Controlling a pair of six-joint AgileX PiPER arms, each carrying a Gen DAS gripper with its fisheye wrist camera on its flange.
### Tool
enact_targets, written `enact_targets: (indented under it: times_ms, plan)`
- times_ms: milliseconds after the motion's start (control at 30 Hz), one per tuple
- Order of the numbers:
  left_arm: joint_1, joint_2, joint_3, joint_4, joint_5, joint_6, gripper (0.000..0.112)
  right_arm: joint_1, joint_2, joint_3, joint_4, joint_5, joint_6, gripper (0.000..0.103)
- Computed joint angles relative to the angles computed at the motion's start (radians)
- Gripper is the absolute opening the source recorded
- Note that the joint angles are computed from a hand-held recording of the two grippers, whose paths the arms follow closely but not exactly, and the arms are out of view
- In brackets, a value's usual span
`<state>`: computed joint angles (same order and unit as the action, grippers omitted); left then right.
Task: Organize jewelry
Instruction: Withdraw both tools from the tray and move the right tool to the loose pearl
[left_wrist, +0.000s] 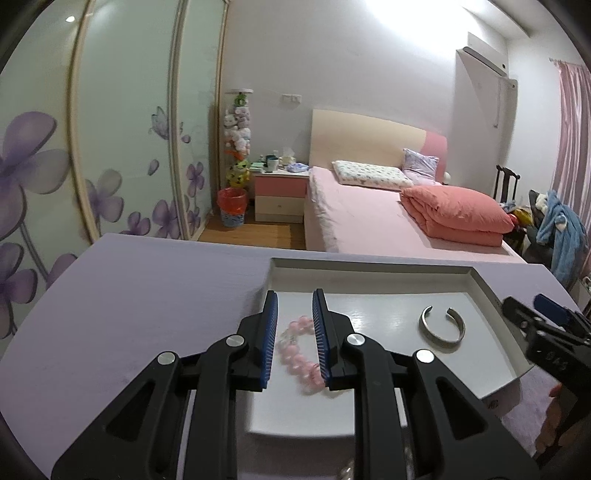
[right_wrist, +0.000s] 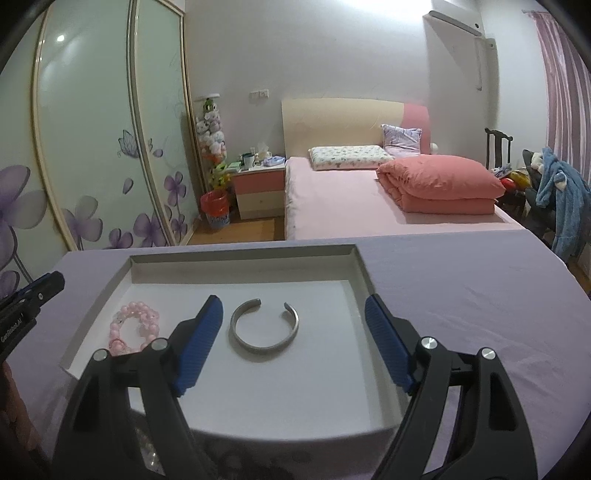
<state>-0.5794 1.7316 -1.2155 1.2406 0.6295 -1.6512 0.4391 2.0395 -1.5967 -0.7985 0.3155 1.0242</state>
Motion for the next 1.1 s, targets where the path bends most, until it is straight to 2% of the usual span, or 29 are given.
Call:
enact_targets:
  times_ms: [167, 300, 400, 567, 633, 733, 967, 1100]
  plan:
    - [-0.027, -0.087, 0.092, 0.007, 0.019, -0.026, 0.021, 0.019, -0.131, 0.189, -0.173, -0.047, 0.185, 0.078]
    - [-0.066, -0.180, 0.197, -0.011, 0.028, -0.033, 0.022, 0.027, -0.239, 0.342, -0.181, -0.091, 0.216, 0.078]
    - [-0.101, -0.230, 0.261, -0.036, 0.045, -0.032, 0.029, 0.043, -0.310, 0.454, -0.195, -0.103, 0.232, 0.077]
    - [-0.155, -0.294, 0.357, -0.093, 0.048, -0.039, 0.033, 0.071, -0.382, 0.602, 0.040, -0.118, 0.030, 0.066]
    - [-0.176, -0.310, 0.385, -0.103, 0.055, -0.048, 0.035, 0.075, -0.389, 0.627, 0.161, -0.119, -0.089, 0.060]
    - [-0.202, -0.328, 0.415, -0.108, 0.060, -0.073, 0.037, 0.094, -0.386, 0.656, 0.253, -0.115, -0.174, 0.052]
    - [-0.264, -0.338, 0.456, -0.094, 0.082, -0.128, 0.037, 0.136, -0.326, 0.601, 0.342, -0.040, -0.281, 0.035]
    - [-0.283, -0.333, 0.466, -0.092, 0.083, -0.142, 0.037, 0.152, -0.303, 0.567, 0.331, -0.003, -0.289, 0.031]
